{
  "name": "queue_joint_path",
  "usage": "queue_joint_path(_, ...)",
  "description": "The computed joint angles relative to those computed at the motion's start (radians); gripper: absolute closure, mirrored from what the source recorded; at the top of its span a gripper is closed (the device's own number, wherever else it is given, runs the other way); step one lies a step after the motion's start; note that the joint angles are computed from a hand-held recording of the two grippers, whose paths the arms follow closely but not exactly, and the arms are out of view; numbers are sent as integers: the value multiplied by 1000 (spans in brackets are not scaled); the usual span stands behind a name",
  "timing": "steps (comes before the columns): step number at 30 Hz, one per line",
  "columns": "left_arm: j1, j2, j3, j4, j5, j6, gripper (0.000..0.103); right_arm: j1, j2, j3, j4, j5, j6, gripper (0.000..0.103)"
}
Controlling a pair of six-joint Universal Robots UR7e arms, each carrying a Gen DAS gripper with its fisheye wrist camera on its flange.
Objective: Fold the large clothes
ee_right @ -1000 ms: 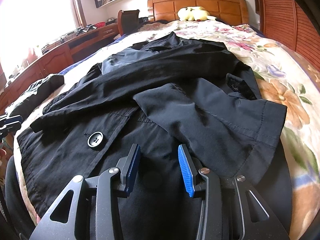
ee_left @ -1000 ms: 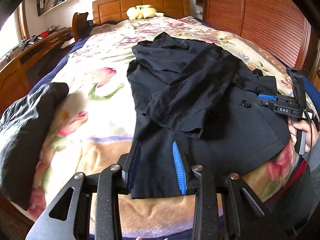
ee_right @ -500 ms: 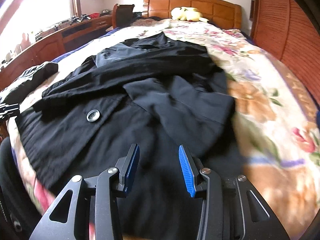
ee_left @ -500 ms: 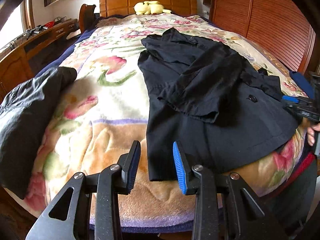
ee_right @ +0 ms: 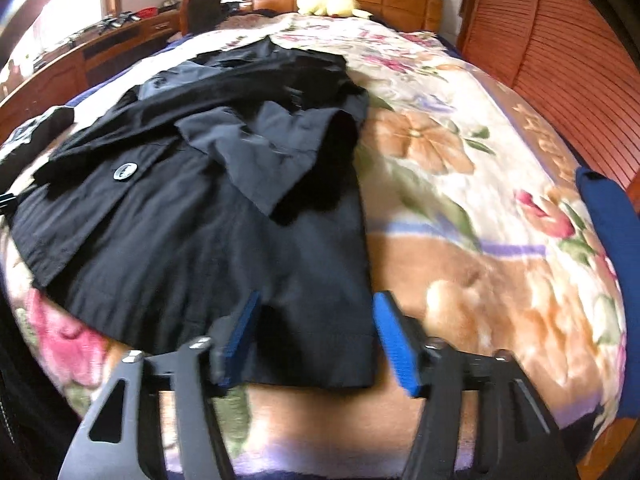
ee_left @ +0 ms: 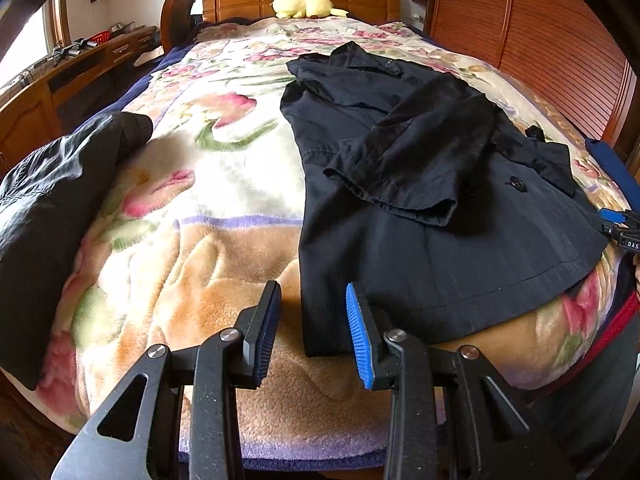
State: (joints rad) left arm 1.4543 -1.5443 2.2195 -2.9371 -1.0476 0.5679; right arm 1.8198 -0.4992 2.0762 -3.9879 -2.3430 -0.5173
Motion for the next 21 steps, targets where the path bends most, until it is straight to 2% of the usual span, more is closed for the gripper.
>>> queue_joint_path(8, 3, 11, -2, -8, 2, -5, 68, -54, -24, 7, 37, 104, 60, 28)
queue_joint_path(14, -4, 10, 7, -21, 15, -7, 68, -52, 2, -6, -5, 83, 18, 27)
queue_joint_path(21, -4, -18, 30, -12, 0, -19, 68, -58, -1, -6, -3, 100, 23, 27)
